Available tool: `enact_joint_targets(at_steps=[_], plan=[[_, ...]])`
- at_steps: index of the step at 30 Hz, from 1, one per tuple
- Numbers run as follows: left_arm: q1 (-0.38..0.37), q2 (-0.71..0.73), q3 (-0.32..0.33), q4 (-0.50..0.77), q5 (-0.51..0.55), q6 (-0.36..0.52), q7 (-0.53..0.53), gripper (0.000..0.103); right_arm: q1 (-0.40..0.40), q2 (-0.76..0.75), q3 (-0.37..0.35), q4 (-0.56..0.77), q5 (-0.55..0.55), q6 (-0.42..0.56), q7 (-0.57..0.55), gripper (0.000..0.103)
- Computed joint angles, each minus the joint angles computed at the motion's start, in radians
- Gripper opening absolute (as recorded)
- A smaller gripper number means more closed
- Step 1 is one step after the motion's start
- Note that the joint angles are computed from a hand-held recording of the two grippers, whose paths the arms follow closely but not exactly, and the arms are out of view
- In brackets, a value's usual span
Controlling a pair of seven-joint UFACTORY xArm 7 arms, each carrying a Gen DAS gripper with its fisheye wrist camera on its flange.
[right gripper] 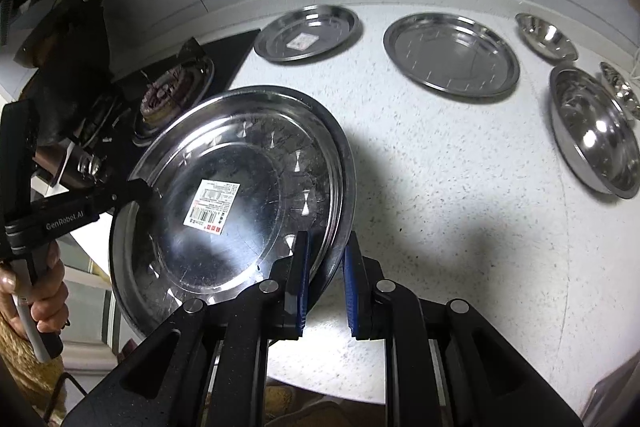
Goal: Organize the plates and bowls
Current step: 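Close the right tool on the plate rim while the left tool grips the rim too, then lift the large plate with both tools and carry it over a medium plate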
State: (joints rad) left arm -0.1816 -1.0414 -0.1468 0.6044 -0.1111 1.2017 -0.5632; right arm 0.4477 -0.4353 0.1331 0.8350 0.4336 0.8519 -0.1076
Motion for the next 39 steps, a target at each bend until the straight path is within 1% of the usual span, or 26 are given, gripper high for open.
enact_joint_targets(at_steps=[4,6,10,13,15,18,24,29,33,39], plan=[[0.021,0.03,-0.039,0.003,0.019,-0.021,-0.05,0.01,0.01,0.05,-0.037,0.005,0.05,-0.011,-0.102,0.014],[0.025,0.042,-0.057,-0.003,0.035,-0.03,-0.075,0.01,0.015,0.073,-0.057,0.001,0.096,-0.011,-0.176,0.014],[0.022,0.07,-0.082,-0.028,0.045,-0.046,-0.148,0.01,0.007,0.101,-0.074,-0.013,0.169,-0.006,-0.305,0.014],[0.007,0.08,-0.097,-0.044,0.057,-0.053,-0.189,0.01,-0.009,0.123,-0.072,-0.017,0.207,0.004,-0.356,0.014],[-0.01,0.095,-0.097,-0.052,0.07,-0.06,-0.19,0.01,-0.024,0.133,-0.062,-0.019,0.211,0.01,-0.36,0.014],[-0.034,0.11,-0.067,-0.078,0.07,-0.092,-0.168,0.011,-0.042,0.128,-0.043,-0.036,0.196,-0.002,-0.338,0.014],[-0.048,0.118,-0.032,-0.102,0.071,-0.125,-0.118,0.011,-0.038,0.109,-0.024,-0.06,0.184,-0.045,-0.293,0.014],[-0.052,0.1,-0.021,-0.12,0.057,-0.137,-0.098,0.011,-0.03,0.093,-0.016,-0.07,0.149,-0.056,-0.255,0.014],[-0.051,0.091,-0.03,-0.124,0.059,-0.135,-0.089,0.011,-0.02,0.1,-0.01,-0.067,0.126,-0.071,-0.235,0.014],[-0.048,0.074,-0.032,-0.132,0.054,-0.131,-0.091,0.011,-0.009,0.109,-0.014,-0.062,0.118,-0.081,-0.236,0.014]])
